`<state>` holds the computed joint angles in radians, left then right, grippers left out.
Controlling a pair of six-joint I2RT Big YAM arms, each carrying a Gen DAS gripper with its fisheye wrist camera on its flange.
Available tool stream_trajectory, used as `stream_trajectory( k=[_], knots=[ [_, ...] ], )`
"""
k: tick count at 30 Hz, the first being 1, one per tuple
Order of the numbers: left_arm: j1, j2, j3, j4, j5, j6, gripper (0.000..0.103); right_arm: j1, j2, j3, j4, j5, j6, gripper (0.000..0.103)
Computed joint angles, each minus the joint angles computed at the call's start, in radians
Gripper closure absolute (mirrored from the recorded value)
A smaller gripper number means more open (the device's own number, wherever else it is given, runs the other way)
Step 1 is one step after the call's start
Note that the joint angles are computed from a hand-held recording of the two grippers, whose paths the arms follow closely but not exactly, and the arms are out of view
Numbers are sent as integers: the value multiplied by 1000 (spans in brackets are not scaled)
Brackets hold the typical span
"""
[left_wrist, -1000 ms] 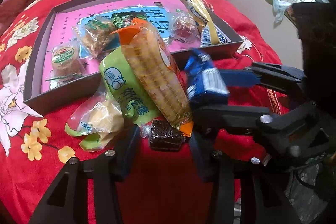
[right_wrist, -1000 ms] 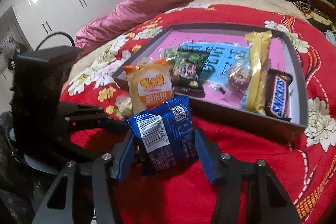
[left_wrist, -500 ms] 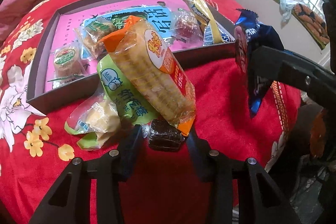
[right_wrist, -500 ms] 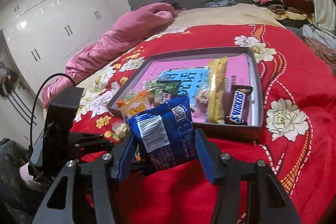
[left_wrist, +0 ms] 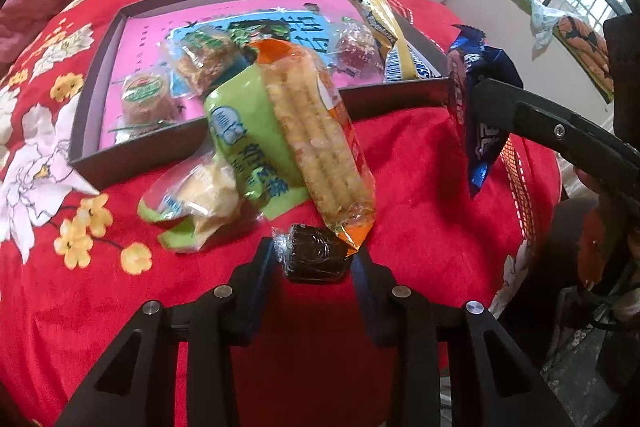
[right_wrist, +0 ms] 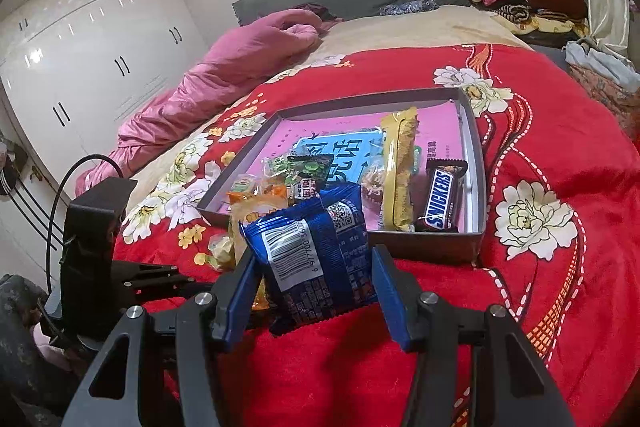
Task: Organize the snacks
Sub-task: 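Carry the blue packet and dark candy over the tray with both grippers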
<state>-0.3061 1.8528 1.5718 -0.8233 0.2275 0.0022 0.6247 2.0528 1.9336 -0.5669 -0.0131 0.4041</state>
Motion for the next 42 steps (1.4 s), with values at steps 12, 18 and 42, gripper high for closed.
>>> stream_trajectory(
  k=[12, 18, 42],
  knots=[
    [33, -62, -48, 6, 16, -41, 65, -1, -27, -36, 42, 10, 15, 47],
    [57, -111, -79, 50, 24, -65, 65, -1, -39, -51, 61, 25, 19, 47],
    [71, -154, -59, 146, -102, -121, 65, 4, -74, -91, 145, 56, -1, 47]
  ],
)
